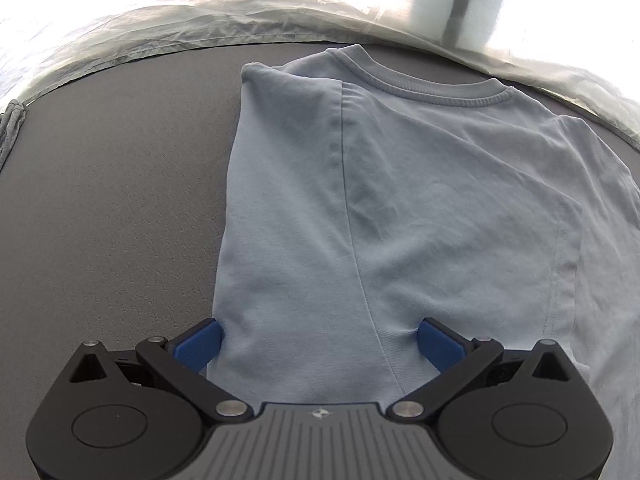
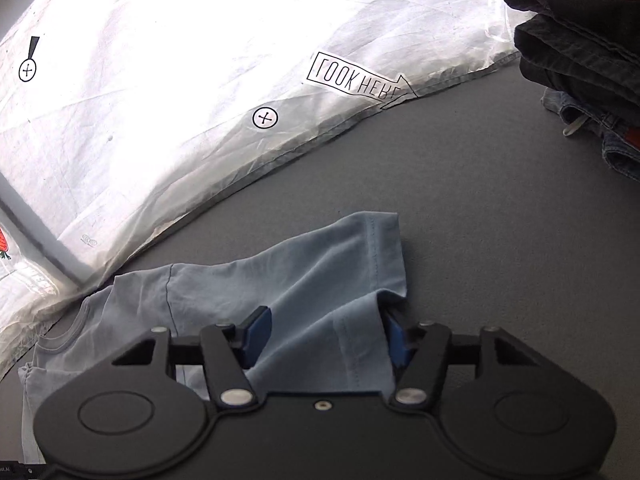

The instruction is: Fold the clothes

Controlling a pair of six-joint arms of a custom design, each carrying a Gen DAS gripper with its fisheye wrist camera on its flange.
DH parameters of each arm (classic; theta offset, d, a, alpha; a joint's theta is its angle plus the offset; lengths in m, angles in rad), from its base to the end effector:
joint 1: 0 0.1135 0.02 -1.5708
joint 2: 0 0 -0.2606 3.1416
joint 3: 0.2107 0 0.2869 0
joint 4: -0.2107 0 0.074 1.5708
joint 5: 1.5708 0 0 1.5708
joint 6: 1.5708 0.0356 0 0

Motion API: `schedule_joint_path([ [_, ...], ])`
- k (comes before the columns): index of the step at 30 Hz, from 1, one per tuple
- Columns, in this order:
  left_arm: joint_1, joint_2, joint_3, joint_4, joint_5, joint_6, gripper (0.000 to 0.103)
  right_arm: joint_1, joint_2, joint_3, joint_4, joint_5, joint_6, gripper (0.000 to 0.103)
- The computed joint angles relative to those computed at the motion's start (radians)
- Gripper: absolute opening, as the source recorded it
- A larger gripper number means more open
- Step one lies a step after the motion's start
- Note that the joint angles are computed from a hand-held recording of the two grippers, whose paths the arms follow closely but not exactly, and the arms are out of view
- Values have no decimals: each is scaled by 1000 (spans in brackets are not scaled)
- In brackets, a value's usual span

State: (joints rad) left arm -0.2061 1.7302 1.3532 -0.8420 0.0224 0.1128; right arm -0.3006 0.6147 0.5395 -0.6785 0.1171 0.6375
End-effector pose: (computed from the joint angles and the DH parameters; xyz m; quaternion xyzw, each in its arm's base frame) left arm 0.3738 -0.0790 0.2204 0.1583 0.9717 -0.0192 0.1743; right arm 0.1622 -0.0546 0.2277 0.4349 0.8067 0.0136 0.4000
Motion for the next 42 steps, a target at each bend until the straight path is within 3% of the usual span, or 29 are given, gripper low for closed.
schedule_joint_path([
  [1, 0, 14, 22, -22, -2, 0, 103, -5, 12, 11, -13, 1, 9, 37],
  [3, 0, 34, 52, -49, -2, 2, 103, -120, -4, -8, 5, -192, 33, 14],
  [4, 1, 38, 55, -50, 0, 5, 103, -170, -33, -36, 30, -276, 93, 14],
  [10, 9, -3, -10, 11, 9, 17, 103, -192, -249, -164, 165, -415, 422, 12],
  [12, 11, -5, -12, 16, 11, 21, 103, -150, -318, -213, 252, -430, 564, 12],
  [15, 13, -2, -8, 12, 12, 23, 103, -9, -297, -240, 401, -383, 681, 12],
  [19, 11, -8, -17, 19, 13, 23, 103, 221, -151, -298, 726, -276, 900, 12],
  [23, 11, -17, -28, 27, 15, 22, 103, 412, 110, -308, 1051, -184, 1057, 12],
  [29, 12, -8, -17, 21, 18, 27, 103, 572, 420, -249, 1294, -141, 1165, 12],
  [35, 16, -19, -32, 40, 22, 31, 103, 629, 634, -167, 1406, -177, 1190, 12],
  [41, 16, -26, -42, 50, 23, 32, 103, 620, 723, -67, 1274, -256, 1169, 18],
  [42, 17, -28, -44, 52, 23, 32, 103, 620, 720, -63, 1272, -254, 1170, 24],
])
